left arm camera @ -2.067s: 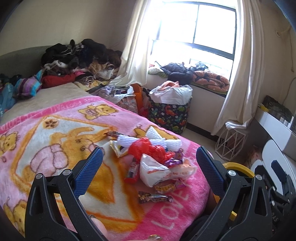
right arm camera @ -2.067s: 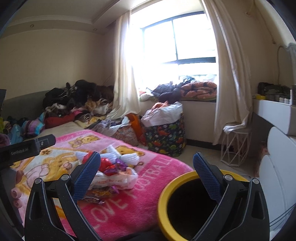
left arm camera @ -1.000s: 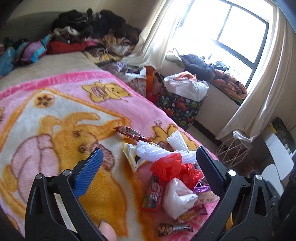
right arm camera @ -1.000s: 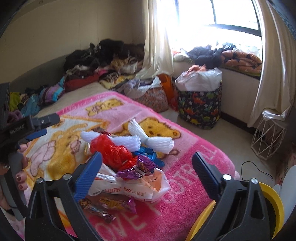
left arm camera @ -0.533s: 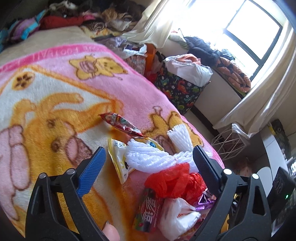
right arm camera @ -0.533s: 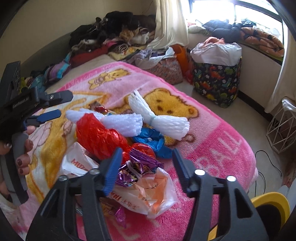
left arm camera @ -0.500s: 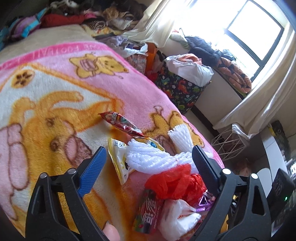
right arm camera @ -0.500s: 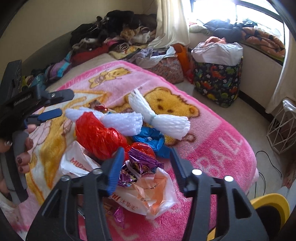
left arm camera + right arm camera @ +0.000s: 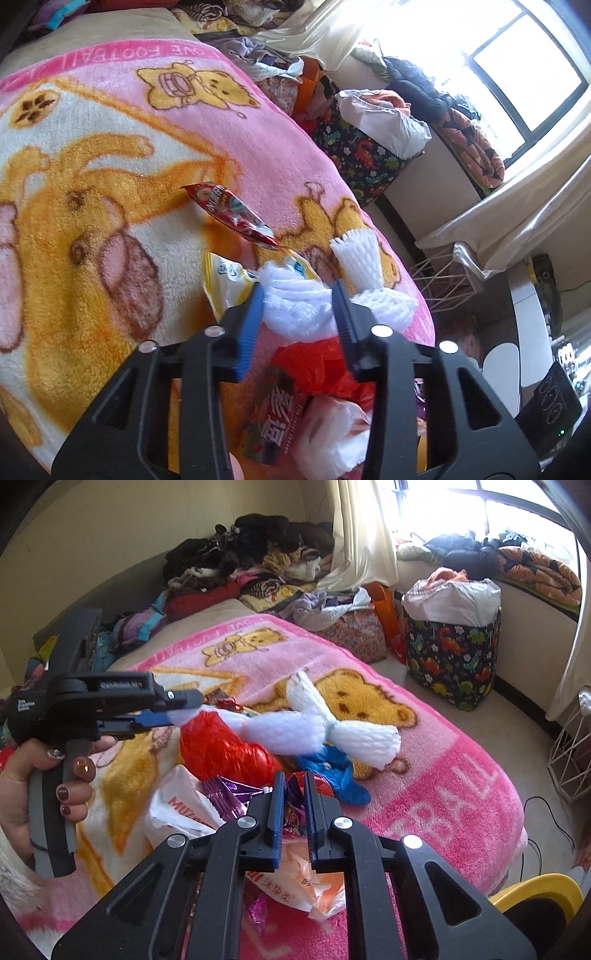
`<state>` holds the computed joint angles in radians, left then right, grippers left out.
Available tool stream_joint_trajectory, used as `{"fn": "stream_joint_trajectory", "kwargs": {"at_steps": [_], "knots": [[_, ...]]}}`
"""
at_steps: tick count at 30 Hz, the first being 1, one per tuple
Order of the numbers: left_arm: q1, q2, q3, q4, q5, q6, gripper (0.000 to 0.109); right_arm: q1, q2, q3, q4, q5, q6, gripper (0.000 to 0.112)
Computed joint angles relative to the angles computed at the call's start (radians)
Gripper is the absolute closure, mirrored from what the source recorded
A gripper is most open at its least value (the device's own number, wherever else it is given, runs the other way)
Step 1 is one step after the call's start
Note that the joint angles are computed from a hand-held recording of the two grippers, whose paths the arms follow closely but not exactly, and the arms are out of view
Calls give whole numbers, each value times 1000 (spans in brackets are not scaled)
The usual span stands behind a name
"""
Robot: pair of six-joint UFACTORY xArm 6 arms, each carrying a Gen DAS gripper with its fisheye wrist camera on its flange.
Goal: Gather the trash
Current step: 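Close the right tool on the white foam net and lift it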
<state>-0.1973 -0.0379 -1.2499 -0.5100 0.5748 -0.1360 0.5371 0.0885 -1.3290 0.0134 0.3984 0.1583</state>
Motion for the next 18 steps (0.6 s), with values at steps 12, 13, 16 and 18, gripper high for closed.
{"fn": "stream_joint_trajectory", "kwargs": {"at_steps": [12,13,16,18], "knots": [[-43,-70,29,21,-66,26,102,9,-121,115,-49,-81,108,102],[-48,-77,30,22,-75,21,102,8,-136,130,-61,-87,128,102],[-58,-87,20,11,-84,25,102,4,-182,170,-98,-103,183,102],[-66,-90,10,19,-87,20,102,2,-200,177,-159,-98,240,102]]}}
